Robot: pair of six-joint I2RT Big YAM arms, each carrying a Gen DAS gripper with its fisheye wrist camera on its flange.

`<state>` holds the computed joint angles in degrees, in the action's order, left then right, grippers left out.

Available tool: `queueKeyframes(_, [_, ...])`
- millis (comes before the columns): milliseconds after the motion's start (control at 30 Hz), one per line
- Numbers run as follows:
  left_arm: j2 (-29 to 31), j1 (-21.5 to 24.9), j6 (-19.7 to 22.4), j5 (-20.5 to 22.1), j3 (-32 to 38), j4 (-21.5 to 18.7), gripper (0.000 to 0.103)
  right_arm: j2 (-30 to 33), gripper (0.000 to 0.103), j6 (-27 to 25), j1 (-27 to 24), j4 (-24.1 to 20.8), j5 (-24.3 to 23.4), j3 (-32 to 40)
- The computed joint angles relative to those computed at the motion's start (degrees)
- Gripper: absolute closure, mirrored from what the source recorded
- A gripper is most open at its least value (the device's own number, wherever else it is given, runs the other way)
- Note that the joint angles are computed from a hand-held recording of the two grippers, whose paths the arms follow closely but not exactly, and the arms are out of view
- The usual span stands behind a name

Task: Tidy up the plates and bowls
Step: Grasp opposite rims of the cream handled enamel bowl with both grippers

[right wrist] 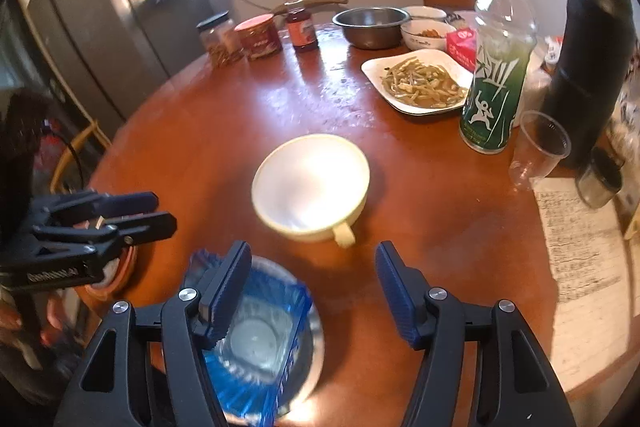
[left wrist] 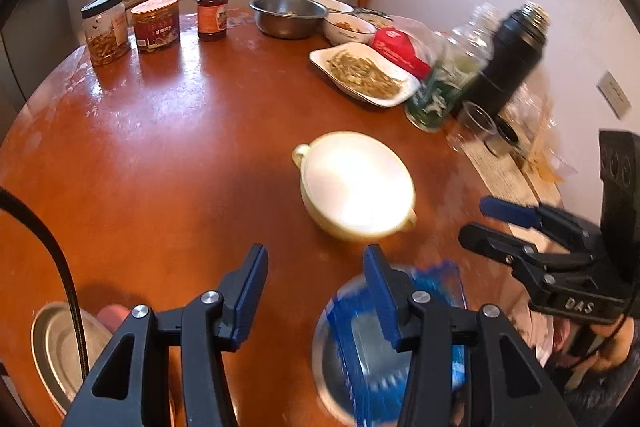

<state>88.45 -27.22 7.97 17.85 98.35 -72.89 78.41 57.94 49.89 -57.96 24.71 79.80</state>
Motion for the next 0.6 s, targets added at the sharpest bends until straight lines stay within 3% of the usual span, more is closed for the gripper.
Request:
queueKeyframes(300, [9.16,-1.89,-4.21,-1.88,6.94,-1.49,0.053,1.99,0.037,-2.2,-7.87,5.97,-9.74,-3.25])
queueKeyframes(600, [14.54,-3.18,-6.73,-3.3,11.77,-0.3,0.053,3.16,0.038,-3.0,-10.33,10.75,-15.38,-6.19])
